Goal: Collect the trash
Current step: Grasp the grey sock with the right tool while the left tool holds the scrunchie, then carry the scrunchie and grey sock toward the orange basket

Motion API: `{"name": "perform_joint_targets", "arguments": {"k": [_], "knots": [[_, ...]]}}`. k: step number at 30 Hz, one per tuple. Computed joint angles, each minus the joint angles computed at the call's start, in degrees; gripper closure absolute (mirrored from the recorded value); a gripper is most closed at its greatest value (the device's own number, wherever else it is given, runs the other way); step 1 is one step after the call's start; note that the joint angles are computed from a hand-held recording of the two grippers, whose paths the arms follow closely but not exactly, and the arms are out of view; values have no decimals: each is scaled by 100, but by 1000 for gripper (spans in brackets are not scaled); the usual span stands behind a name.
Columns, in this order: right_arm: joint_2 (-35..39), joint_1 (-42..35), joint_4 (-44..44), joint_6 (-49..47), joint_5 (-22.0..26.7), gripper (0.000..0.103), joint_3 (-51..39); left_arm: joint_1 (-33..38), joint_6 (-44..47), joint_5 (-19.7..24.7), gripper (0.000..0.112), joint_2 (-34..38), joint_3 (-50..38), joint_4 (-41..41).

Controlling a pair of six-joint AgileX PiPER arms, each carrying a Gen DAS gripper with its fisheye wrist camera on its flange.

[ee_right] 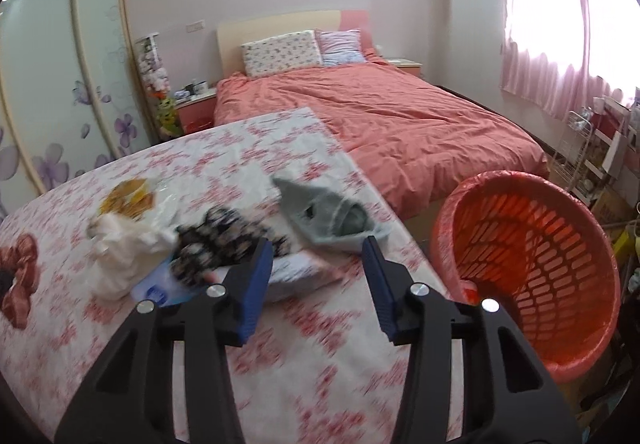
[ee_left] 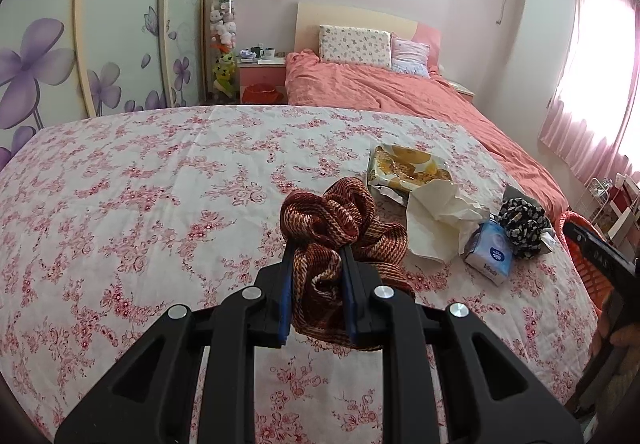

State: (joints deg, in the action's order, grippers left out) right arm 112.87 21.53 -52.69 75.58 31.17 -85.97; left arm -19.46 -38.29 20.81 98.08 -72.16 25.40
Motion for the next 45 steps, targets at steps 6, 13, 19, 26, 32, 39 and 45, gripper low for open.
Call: {"name": "perform_joint_targets", "arguments": {"k": [6, 13, 19, 26, 32, 39, 45], "knots": [[689, -518, 1230, -1270, 117, 55, -1052, 19, 120, 74, 92, 160, -208, -117], [1773, -880, 2999, -3172, 786, 52, -2788, -21, 233, 235, 92, 436, -579, -244], [1878, -1022, 3465, -3559, 853, 90, -2941, -82, 310, 326, 92, 593, -798, -300], [1049, -1103, 3100, -2991, 59, 92, -1697, -215, 336, 367, 92, 599, -882, -376], [241, -1108, 2217, -2181, -319, 92, -691, -456, 153, 432, 92, 494, -924, -159], [-744, -1125, 1211, -1216, -687, 92, 506, -802, 69, 571, 92, 474, -1168, -137], [-1483, -1159, 334, -325, -784, 92, 1313, -1212, 131, 692, 92, 646, -1582, -215]]}}
